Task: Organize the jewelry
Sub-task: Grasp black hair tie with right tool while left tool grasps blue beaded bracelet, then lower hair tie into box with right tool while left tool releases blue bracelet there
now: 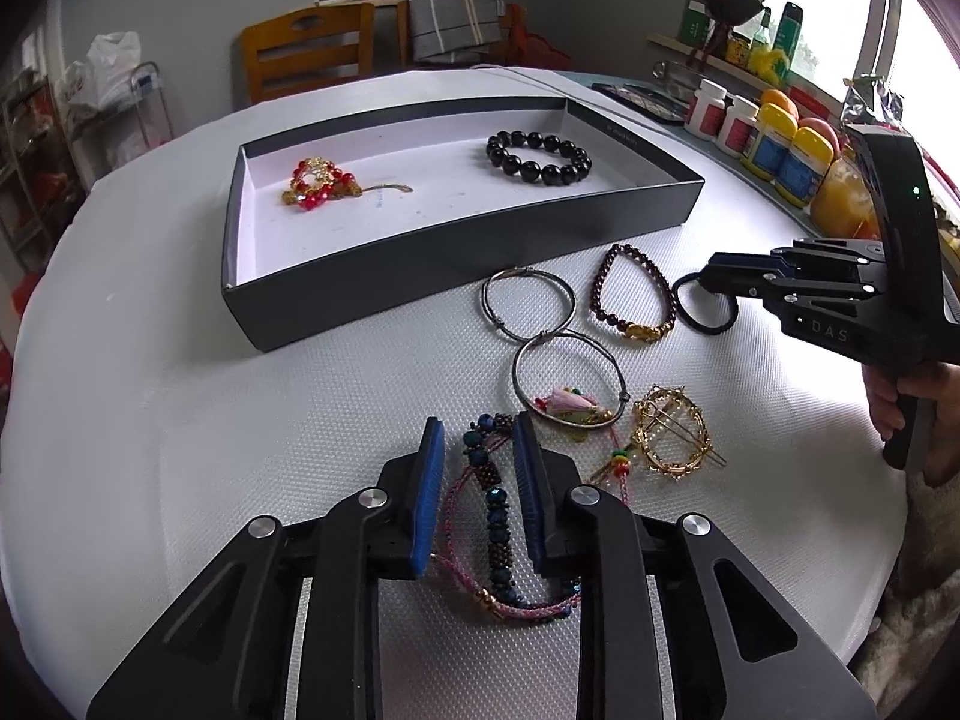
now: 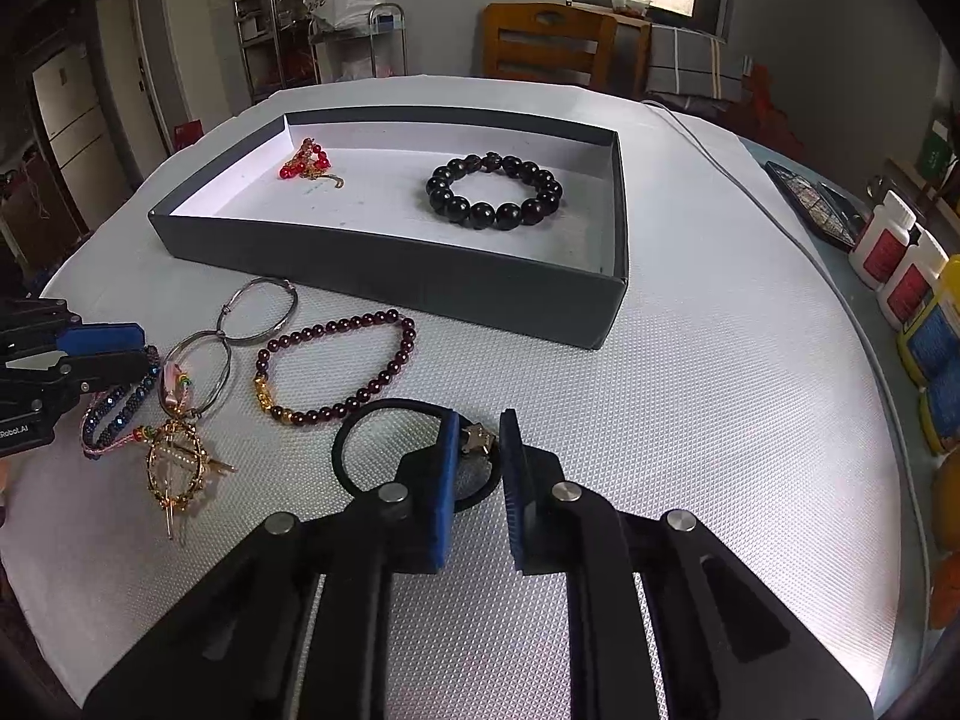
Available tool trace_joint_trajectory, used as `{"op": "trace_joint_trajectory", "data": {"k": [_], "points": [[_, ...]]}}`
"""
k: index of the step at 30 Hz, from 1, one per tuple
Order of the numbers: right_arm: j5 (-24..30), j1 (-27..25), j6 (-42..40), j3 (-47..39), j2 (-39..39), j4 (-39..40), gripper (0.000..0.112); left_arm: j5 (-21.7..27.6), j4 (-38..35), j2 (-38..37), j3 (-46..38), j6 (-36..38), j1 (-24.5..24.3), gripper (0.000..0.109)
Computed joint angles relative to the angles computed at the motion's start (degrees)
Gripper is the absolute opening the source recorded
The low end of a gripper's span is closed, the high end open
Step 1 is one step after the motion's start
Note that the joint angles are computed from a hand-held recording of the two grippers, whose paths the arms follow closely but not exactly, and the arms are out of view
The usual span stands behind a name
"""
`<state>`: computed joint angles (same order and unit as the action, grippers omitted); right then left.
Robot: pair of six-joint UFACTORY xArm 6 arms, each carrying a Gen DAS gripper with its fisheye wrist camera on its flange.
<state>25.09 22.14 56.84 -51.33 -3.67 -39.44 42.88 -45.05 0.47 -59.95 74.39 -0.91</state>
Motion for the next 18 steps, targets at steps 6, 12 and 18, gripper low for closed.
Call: {"op": "trace_joint_trajectory", "data": {"k": [6,12,18], "points": [[0.3,0.2,0.2,-0.3,0.3,-0.4,0.013,-1.5,-0.6,0.0,0.6,1.6,-0.3,0.007],[-0.8,-0.2,1.3,0.4,-0.3,-0.9,0.012,0.2,-2.8,-0.9,0.6,3.6,0.8,0.007],[-2.2,-0.7,4.9,1.8,-1.9,-3.8,0.012,3.0,-5.9,-3.9,1.2,6.4,2.0,0.007]]}}
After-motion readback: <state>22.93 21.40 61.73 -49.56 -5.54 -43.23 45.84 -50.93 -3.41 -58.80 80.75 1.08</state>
